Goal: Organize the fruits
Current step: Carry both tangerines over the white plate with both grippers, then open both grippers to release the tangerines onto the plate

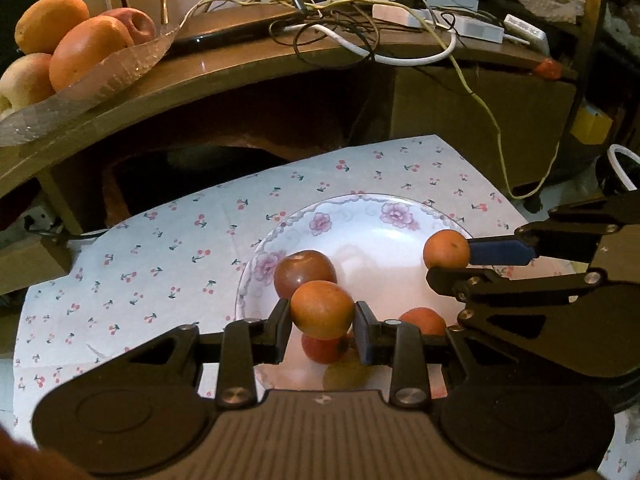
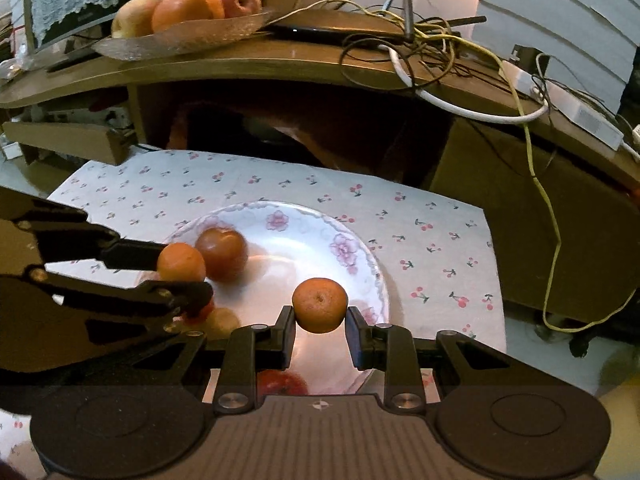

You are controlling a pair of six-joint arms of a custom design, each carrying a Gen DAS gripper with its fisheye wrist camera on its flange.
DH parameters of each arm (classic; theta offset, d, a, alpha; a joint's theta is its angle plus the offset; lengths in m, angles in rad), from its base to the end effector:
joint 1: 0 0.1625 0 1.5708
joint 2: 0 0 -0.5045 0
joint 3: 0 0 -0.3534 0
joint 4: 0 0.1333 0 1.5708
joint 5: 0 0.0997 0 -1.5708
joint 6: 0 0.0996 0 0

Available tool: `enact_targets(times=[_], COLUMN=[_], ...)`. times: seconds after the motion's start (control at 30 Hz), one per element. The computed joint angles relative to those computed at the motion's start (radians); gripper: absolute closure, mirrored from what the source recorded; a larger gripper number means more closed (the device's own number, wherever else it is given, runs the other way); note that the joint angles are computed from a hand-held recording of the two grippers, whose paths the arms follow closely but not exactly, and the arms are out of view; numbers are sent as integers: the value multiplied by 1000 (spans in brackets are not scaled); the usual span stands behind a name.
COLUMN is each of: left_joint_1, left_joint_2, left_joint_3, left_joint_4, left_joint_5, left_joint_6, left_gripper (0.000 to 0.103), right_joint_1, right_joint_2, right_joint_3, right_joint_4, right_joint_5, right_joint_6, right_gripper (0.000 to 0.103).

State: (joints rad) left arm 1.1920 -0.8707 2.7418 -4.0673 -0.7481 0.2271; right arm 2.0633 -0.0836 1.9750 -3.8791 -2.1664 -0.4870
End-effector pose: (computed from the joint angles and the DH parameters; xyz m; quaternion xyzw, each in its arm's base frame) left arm 0.0656 -0.3931 0.2142 0.1428 0.8691 -0.3100 0.3580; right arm 0.3122 -0.4180 -0.1658 0.3864 -0.8539 0.1986 0.2865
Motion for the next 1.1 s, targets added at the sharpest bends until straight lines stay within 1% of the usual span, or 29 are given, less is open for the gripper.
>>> enact_targets(times=[0.27,0.4,0.47,0.73,0.87,1.1], left_joint_1=[25,24,25,26,24,25], left_joint_2=[-1,11,12,13,14,7], left_joint_3=[-34,-33,-35,-33,-33,-30], left_joint_4=[38,15,13,13,11,1], left_joint_5=[-17,-14,-13,-13,-10,-25], left_joint_6=[10,22,24,22,21,25], left_gripper=[65,65,65,65,64,64], right_joint_1=[-17,-22,-20,-26,-27,-28], right_joint_2=[3,-1,2,-4,-2,-6], right_joint_3=[-18,-24,-28,-25,-23,-17], right_joint_4=[20,36,32,46,28,17], right_joint_5=[2,13,10,24,31,40], right_joint_6=[6,32,28,56,56,79], right_gripper=[74,73,73,71,71,70])
